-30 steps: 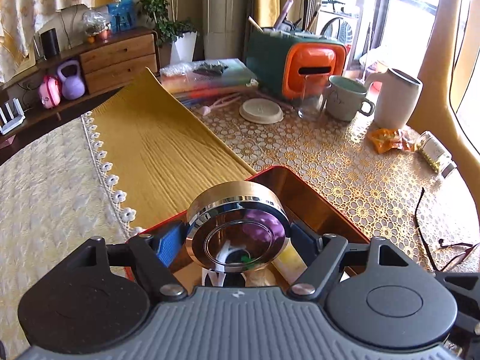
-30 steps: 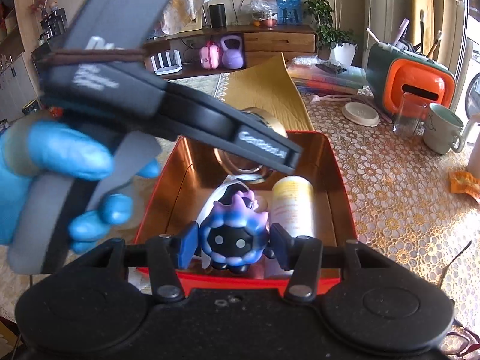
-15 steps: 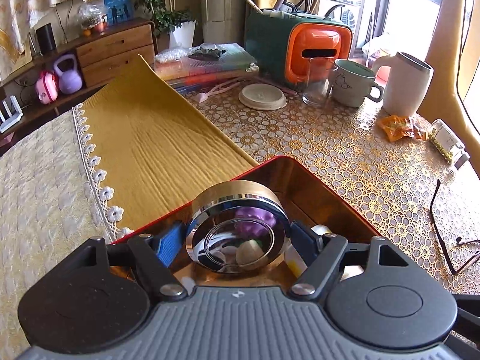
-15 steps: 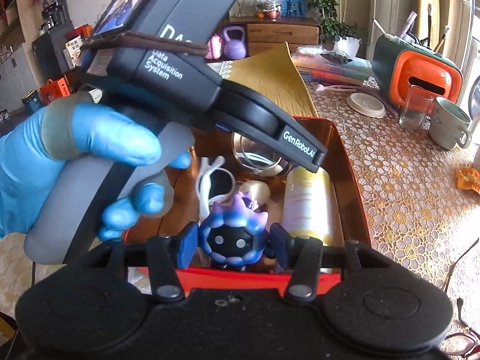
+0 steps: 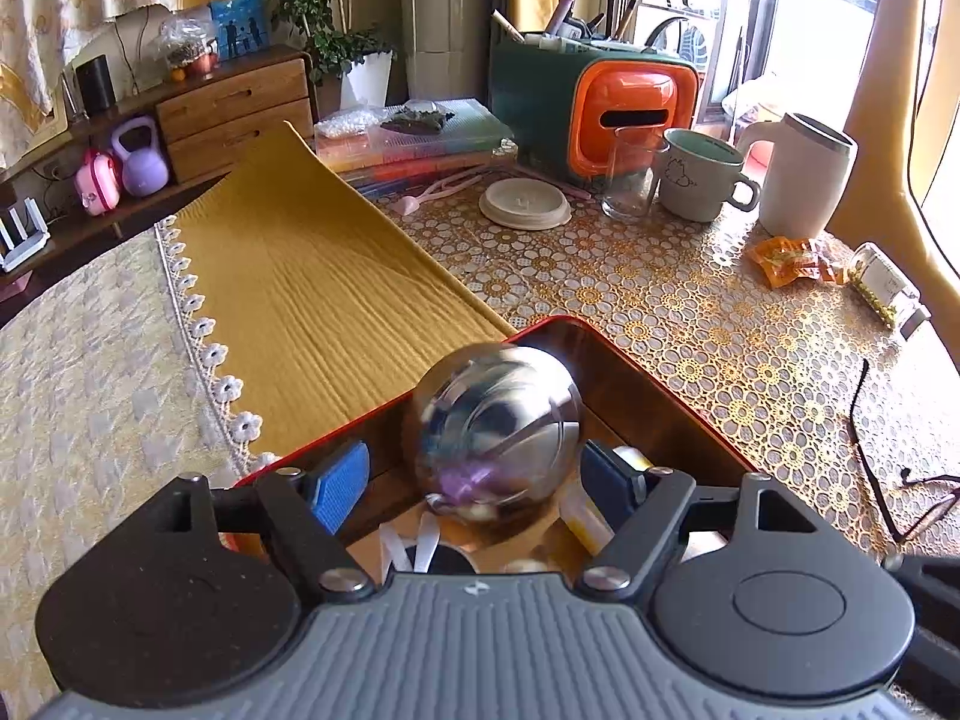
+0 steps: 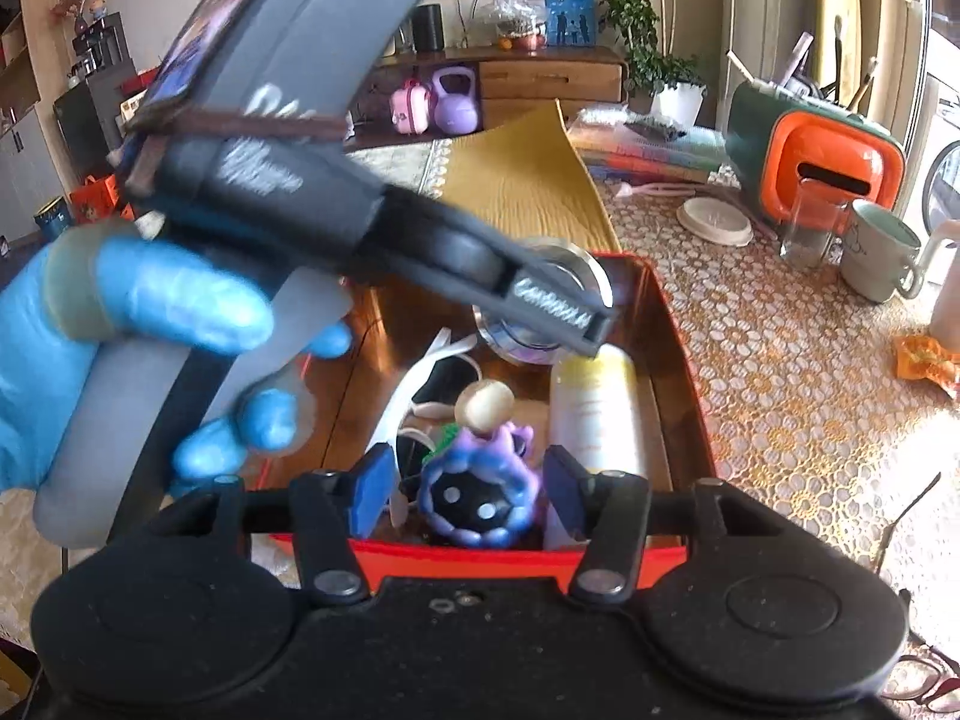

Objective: Organize rigid objects
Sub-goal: 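Lower and open both grippers to release the lid and toy into the box, then move both grippers back toward the pink tube and purple box on the table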

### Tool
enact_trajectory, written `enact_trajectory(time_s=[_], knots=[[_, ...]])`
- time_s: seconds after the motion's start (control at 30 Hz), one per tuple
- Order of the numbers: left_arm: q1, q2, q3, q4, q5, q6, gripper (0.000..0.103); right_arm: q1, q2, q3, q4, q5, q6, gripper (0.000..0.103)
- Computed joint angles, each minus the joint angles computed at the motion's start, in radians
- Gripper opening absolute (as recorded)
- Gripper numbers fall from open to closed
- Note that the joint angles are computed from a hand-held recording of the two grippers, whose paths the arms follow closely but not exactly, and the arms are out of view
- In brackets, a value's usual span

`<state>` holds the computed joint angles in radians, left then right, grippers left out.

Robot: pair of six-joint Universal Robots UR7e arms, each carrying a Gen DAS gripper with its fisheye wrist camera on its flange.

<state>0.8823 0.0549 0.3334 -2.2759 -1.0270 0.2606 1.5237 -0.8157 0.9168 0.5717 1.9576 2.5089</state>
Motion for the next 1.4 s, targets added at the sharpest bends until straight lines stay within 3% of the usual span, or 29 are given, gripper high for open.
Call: enact_trajectory(time_s=[0.33, 0.7, 0.9, 1.3, 1.4], knots=[[-0.013, -0.235, 0.405, -0.238, -0.016, 0.029, 0.078, 0.020, -0.046, 0.061, -0.021, 0.014, 0.027, 0.062], [-0.014, -0.461, 0.740, -0.426, -0.015, 0.029, 0.078, 0.064, -0.085, 0.136, -0.061, 0.016, 0.042, 0.069], [-0.005, -0.588, 0.917, -0.514, -0.001, 0.029, 0.078, 0.090, -0.082, 0.154, -0.072, 0.000, 0.030, 0.078], [0.036, -0.774, 1.143, -0.634, 0.083, -0.014, 0.078, 0.150, -0.011, 0.136, -0.046, -0.017, 0.010, 0.080], [0.051, -0.805, 1.178, -0.665, 0.113, -0.017, 0.083, 0.162, 0.016, 0.117, -0.028, -0.032, 0.007, 0.086]])
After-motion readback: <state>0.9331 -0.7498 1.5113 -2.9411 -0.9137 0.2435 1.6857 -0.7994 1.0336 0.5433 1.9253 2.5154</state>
